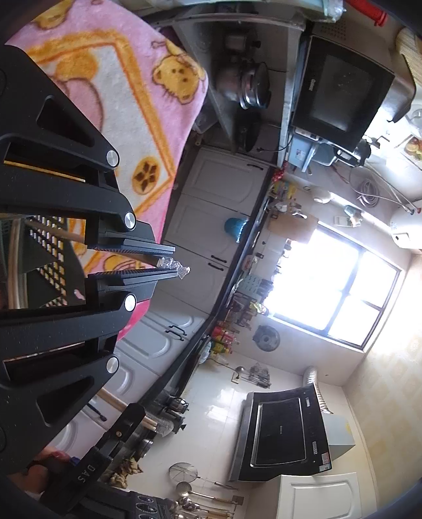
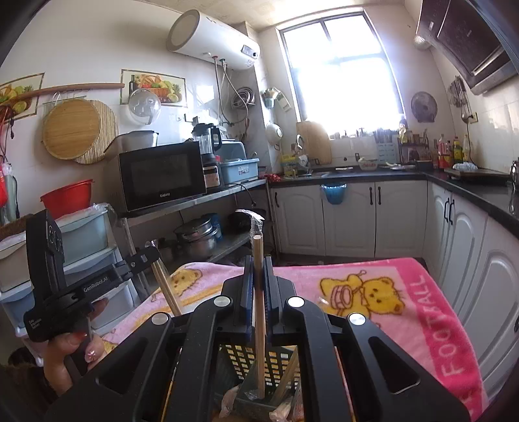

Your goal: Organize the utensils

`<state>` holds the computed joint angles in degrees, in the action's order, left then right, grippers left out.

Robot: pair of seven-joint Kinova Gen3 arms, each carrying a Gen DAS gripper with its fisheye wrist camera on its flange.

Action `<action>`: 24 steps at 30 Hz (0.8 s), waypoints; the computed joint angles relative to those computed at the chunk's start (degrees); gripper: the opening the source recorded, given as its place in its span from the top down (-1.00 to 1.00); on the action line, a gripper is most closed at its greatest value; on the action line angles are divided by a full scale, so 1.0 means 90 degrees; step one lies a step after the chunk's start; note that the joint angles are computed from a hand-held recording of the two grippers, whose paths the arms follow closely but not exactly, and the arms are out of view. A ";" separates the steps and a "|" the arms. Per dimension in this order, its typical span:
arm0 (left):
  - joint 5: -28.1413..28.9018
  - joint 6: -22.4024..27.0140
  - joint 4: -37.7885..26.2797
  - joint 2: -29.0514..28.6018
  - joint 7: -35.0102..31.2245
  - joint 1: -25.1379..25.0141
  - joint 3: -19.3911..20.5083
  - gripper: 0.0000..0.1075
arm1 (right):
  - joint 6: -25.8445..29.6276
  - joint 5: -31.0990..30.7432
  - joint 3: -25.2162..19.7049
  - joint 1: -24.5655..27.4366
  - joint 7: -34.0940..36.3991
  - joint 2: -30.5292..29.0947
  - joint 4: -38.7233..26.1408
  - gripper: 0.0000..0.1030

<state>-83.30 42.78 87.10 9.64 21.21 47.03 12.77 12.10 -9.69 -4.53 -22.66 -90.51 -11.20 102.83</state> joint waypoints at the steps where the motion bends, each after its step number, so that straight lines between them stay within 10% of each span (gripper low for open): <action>1: 0.0014 -0.0009 0.0017 0.0001 -0.0001 0.0002 0.0005 0.92 | 0.0008 -0.0015 0.0012 -0.0011 -0.0005 -0.0003 0.0021 0.88; 8: 0.0352 -0.0196 0.0151 -0.0085 -0.0124 -0.0061 0.0044 0.88 | 0.0237 -0.0392 0.0349 -0.0280 0.0203 -0.0013 0.0069 0.87; 24: 0.1401 -0.0376 0.0405 -0.0453 -0.0615 -0.0224 0.0204 0.10 | 0.0688 -0.0850 0.0409 -0.0044 0.0397 -0.0214 0.0221 0.48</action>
